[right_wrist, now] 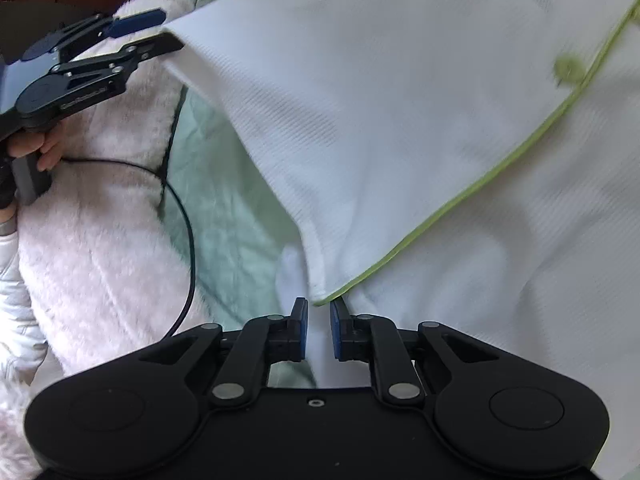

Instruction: Fold clothes

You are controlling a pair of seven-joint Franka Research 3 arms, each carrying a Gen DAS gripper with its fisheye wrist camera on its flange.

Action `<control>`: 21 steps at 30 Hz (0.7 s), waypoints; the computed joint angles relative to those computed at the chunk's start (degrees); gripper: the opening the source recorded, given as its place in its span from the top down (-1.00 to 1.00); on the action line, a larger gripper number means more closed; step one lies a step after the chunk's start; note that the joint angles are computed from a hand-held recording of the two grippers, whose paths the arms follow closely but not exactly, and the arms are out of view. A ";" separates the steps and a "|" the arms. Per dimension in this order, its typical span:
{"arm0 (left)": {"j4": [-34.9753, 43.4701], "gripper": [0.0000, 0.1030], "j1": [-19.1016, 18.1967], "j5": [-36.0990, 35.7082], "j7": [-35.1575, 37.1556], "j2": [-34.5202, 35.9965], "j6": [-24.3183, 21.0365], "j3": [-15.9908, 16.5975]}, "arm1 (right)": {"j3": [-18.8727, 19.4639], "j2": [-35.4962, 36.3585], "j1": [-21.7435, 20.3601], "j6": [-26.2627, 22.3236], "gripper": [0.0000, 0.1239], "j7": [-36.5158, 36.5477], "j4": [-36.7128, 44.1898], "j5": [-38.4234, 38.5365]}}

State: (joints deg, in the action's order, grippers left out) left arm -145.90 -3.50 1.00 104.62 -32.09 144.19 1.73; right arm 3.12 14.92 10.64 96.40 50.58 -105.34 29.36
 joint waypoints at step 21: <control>1.51 -0.04 -0.73 -9.85 -6.01 -0.99 11.63 3.62 | 2.94 6.13 9.00 31.26 0.72 -0.73 25.77 -10.02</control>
